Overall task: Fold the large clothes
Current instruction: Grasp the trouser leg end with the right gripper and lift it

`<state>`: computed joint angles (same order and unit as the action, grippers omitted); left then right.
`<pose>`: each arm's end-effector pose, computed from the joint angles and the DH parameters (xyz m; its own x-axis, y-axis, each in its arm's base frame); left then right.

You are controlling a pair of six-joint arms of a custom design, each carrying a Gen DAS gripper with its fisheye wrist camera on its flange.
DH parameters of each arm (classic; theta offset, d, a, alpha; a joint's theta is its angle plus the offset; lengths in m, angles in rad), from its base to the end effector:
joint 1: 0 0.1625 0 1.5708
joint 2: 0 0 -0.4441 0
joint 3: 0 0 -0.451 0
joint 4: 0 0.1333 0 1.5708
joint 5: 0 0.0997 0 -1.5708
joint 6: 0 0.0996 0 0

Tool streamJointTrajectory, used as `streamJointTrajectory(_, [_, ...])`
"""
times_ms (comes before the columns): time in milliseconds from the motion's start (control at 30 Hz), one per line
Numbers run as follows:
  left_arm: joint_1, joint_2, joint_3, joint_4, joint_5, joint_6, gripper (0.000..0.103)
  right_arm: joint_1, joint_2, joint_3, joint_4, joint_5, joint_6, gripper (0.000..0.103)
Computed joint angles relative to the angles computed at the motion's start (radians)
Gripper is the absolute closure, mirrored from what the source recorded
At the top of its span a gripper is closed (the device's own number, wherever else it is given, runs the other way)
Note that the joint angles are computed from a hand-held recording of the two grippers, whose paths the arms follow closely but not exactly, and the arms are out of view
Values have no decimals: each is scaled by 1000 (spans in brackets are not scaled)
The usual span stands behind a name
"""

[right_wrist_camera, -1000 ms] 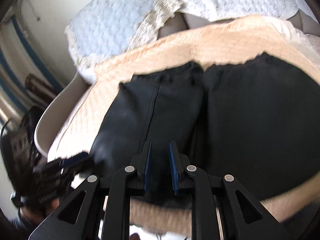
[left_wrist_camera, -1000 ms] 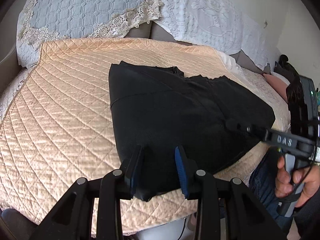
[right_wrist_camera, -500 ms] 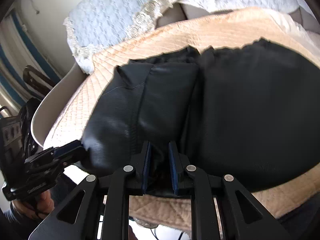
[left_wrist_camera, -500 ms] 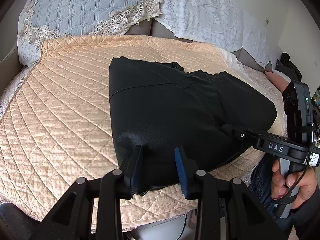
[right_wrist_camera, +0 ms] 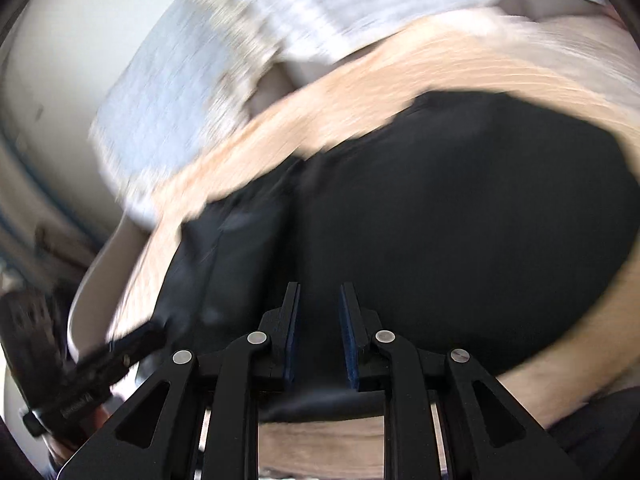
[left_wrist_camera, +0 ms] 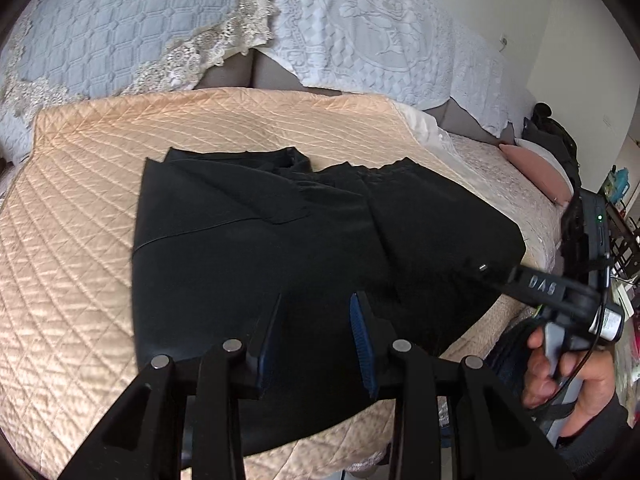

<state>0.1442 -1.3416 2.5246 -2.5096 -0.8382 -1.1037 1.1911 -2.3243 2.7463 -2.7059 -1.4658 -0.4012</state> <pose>-0.3179 -0.2482 0.0815 -0.8334 0.2173 -0.5081 0.4799 0.7405 -0.4706 0.0417 -0.2834 0.2920 -0.9832 0.0064 0.1825 -0.1126 0.7658 -0.6332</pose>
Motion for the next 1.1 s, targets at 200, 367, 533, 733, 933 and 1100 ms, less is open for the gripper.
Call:
streamJointTrajectory(200, [30, 60, -12, -36, 5, 13, 68, -316, -266, -43, 246, 183, 55, 87])
streamJointTrajectory(367, [36, 63, -25, -27, 6, 10, 68, -288, -272, -60, 221, 190, 25, 86])
streamJointTrajectory(533, [44, 81, -37, -22, 13, 2, 67, -382, -285, -77, 275, 271, 35, 86])
streamJointTrajectory(733, [42, 82, -32, -25, 13, 12, 66, -380, -213, -153, 303, 276, -85, 59])
streamJointTrajectory(933, [48, 90, -39, -17, 15, 7, 66, -219, -52, -215, 326, -4, -144, 82])
streamJointTrajectory(1100, [50, 96, -37, -17, 17, 10, 66, -229, -76, -195, 315, -64, -103, 84])
